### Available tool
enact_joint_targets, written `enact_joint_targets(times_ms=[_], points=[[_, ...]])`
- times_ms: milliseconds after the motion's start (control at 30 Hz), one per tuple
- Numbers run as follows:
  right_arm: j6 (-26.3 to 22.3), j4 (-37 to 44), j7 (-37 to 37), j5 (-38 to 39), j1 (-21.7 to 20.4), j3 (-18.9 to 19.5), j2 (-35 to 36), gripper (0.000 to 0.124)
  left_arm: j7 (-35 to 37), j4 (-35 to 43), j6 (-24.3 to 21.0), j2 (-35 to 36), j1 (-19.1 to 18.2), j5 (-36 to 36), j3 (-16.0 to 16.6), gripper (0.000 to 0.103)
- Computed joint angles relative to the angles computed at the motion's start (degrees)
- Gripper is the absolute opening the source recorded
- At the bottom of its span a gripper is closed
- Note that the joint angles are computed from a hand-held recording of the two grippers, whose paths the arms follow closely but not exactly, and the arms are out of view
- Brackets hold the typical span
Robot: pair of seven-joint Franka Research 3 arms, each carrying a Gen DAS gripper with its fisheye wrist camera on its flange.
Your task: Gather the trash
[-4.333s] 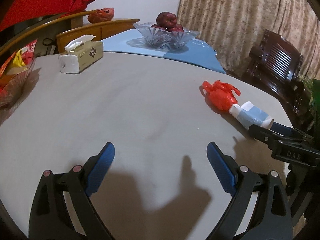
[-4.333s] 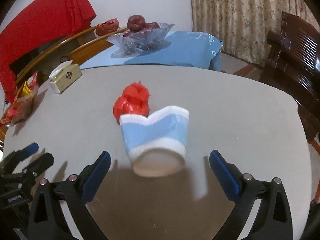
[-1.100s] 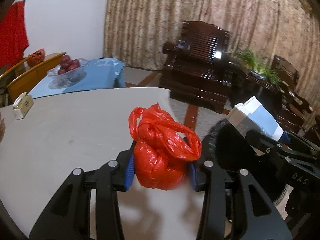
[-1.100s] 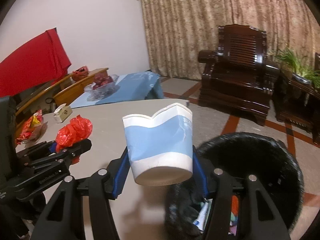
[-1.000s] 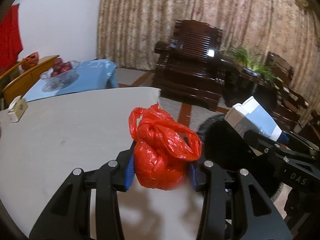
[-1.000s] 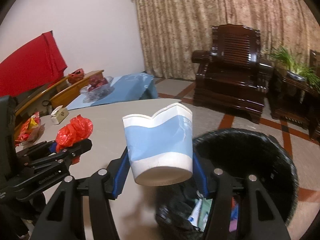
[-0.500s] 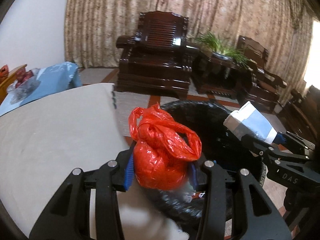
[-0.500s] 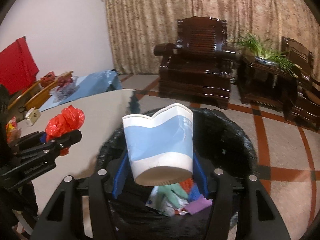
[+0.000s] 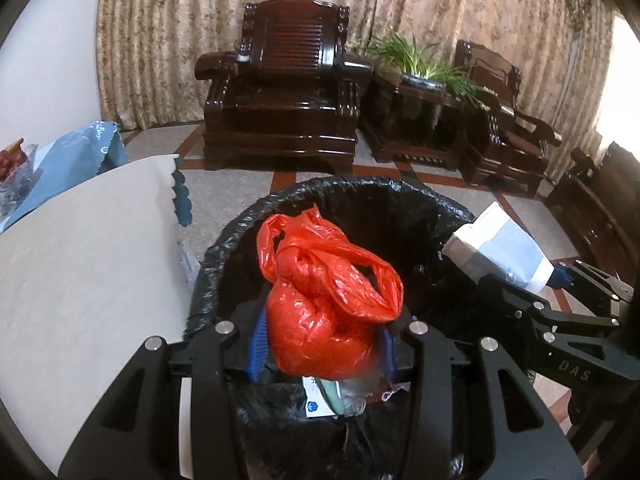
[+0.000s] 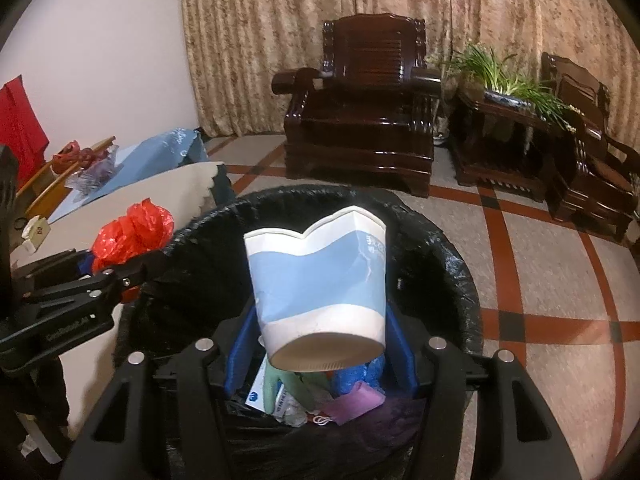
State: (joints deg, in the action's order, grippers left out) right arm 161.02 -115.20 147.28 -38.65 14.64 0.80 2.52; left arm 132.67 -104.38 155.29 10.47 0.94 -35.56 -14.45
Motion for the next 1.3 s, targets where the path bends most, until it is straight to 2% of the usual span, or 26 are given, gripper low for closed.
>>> enact_joint_targets(times_ms=[133,167,233,500,700,833,1000,1300], points=[[-0.1,0.3,-0.6,0.4,-0.2,-0.6,0.8,0.063,-1.1,1.9,-1.6,1.6,-0.2,1.8,-0.2,0.045],[-0.1,0.2,-0.5,0.3,-0.3,-0.7,0.8,0.064,-1.5,2.3,-1.7,2.0,-0.4,2.5,-0.2,0.047],[-0.6,0.1,0.9,-1.3,-0.1,-1.0,0.5,0.076,-0.7,2.3,-1.9,1.9,0.0,1.5,-0.9,0.053],[-1.0,-1.7,4.8,-5.0,-1.3,-0.3,-1.6,0.097,1.0,2.0,-2.8,0.8,0.9,-1.3,-0.8,0.081],[-0.9,-2.9,5.7,-5.2,-2.6,1.0,-4.0,0.097,2.1,1.7,-4.4,-1.3,1.2,-4.6,0.3,0.087],[-0.8,-3.2,5.9,-5.2,-3.2,2.4,-5.3,0.097,2.7,0.3,-4.0,-3.8,0.9,-6.5,1.7,0.091],[-1.1,-3.6,5.6,-4.6,-3.6,4.3,-7.2,0.097,3.3,-3.8,-2.8,-8.5,0.0,-7.6,4.2,0.094],[-1.8,-3.8,2.9,-1.2,-3.5,7.3,-10.0,0.097,1.3,-10.1,-1.8,-15.5,-2.3,-6.2,9.3,0.095]])
